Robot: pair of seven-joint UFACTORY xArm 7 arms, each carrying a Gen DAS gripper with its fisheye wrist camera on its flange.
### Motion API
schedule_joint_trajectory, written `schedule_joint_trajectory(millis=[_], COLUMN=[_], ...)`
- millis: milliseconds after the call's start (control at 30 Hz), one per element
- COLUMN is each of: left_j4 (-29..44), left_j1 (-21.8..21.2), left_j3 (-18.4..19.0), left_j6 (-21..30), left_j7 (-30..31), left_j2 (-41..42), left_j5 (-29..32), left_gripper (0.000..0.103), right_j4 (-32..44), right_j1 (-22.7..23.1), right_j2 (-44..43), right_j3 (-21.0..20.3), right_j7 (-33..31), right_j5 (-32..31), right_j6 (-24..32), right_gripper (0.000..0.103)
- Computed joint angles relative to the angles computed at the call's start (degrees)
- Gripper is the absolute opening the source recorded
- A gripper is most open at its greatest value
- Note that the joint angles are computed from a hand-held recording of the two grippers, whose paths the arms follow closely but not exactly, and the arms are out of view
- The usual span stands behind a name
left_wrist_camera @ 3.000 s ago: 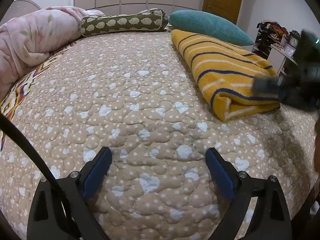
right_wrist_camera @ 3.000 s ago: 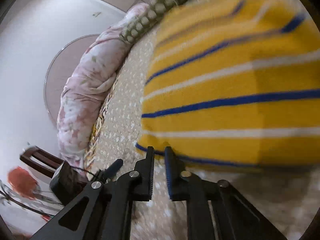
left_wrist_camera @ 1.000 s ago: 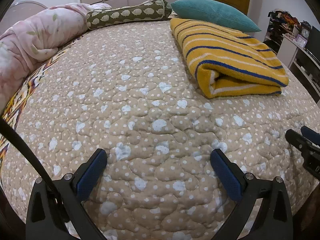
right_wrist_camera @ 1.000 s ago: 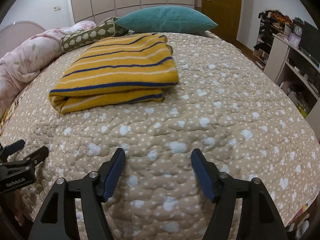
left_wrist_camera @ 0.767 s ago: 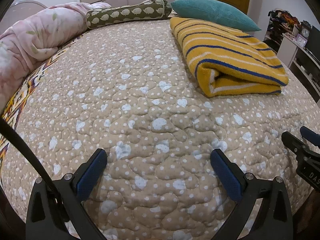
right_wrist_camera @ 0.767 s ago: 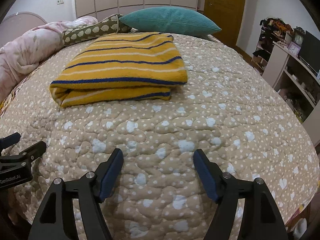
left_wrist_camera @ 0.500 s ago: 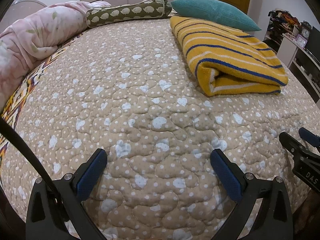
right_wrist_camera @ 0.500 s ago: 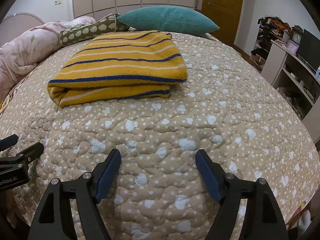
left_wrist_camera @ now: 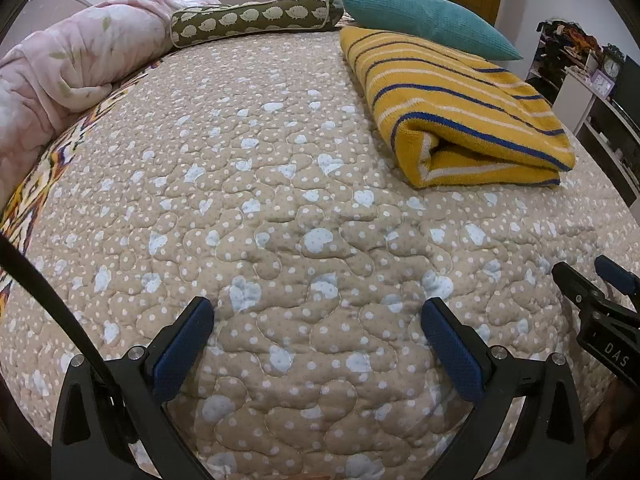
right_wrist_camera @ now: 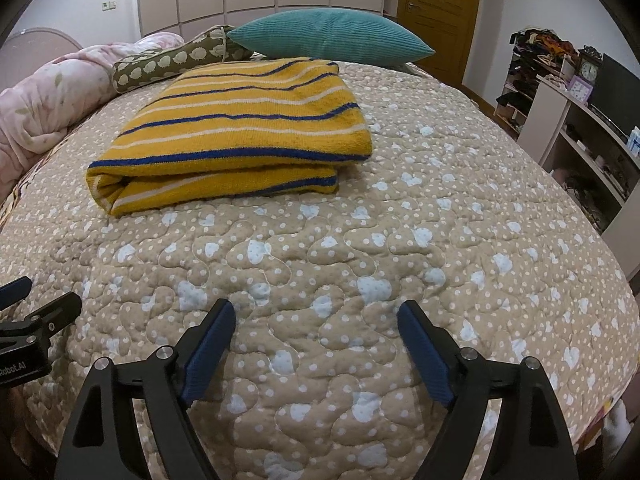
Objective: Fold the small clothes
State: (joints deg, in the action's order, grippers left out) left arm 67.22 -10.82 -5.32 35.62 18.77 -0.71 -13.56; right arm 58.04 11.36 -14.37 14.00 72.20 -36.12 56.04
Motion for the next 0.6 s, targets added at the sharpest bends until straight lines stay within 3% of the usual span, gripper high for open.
schedule_joint_trajectory(millis=[300, 600], left_j4=[-1.72, -3.53], left_j1=[0.18, 0.07], left_j3=[0.38, 0.5], left_j6=[-1.08, -3.99], left_j7=[-0.05, -4.06], left_j2=[-2.23, -5.86], left_j5=[-0.57, 4.33], left_gripper=[0.103, 0.103], right_j4=[-0.27, -0.63], right_j1=[-0.05, -0.18], right_j2=[-0.11, -1.07], right_j3=[-0.14, 0.9], right_j7=[0.34, 2.34], right_j5=[-0.26, -1.17], right_j6=[-0.43, -0.71], right_gripper=[0.09, 0.09])
